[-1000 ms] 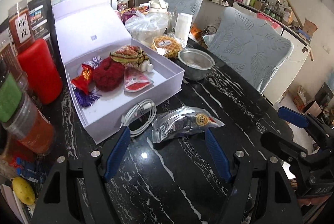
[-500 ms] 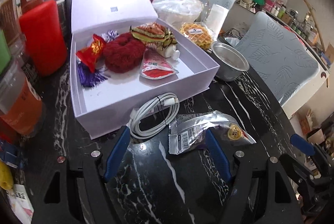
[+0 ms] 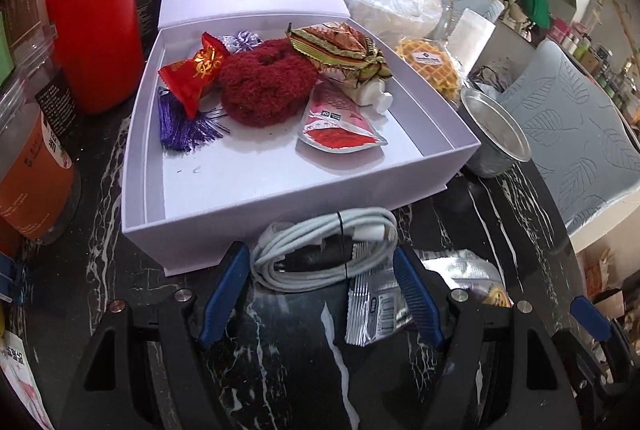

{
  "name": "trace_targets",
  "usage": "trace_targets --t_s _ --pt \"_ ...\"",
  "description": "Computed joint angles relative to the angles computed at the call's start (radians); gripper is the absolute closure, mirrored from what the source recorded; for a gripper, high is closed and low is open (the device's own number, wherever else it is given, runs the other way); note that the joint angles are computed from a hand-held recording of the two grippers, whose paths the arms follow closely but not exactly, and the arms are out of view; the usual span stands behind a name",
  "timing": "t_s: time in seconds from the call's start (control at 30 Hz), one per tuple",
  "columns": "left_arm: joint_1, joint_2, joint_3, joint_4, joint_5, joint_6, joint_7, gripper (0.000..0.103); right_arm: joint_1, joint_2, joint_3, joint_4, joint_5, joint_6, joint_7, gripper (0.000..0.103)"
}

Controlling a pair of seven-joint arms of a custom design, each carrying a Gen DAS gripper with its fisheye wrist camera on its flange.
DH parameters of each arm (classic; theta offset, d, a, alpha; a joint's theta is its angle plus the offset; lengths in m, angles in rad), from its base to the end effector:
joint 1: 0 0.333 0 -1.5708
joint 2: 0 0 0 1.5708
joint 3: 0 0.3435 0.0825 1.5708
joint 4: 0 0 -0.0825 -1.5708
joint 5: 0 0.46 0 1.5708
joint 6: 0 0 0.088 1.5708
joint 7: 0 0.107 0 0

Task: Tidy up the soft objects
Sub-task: 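Reach the left tool to the white cable while the right tool approaches the silver foil packet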

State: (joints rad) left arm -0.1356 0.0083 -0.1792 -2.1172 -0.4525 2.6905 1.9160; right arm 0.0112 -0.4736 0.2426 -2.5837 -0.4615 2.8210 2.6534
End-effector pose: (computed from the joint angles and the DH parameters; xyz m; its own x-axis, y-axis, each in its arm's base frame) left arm 0.6222 -0.1874 0.4577 -0.3536 -0.9146 0.1960 -0.8077 0.1928 -0.5572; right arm 0.4682 0.1474 0.4736 -0.3213 -0.9194 -0.2268 -0.6450 0.3878 -0.6585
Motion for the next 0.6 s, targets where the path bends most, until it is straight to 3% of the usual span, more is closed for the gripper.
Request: trace_targets --t_s 0.3,0.6 --pt "0.004 0.044 -0.009 0.04 -0.027 -0.034 -0.085 0.029 -0.007 0.009 -0.008 0.004 0.003 0.004 0.006 0.01" --pt "-0.009 0.033 -0.013 0.0 0.094 0.058 -0.191 0.032 -0.015 0.001 -0.008 -0.007 0.003 0.002 0.023 0.01"
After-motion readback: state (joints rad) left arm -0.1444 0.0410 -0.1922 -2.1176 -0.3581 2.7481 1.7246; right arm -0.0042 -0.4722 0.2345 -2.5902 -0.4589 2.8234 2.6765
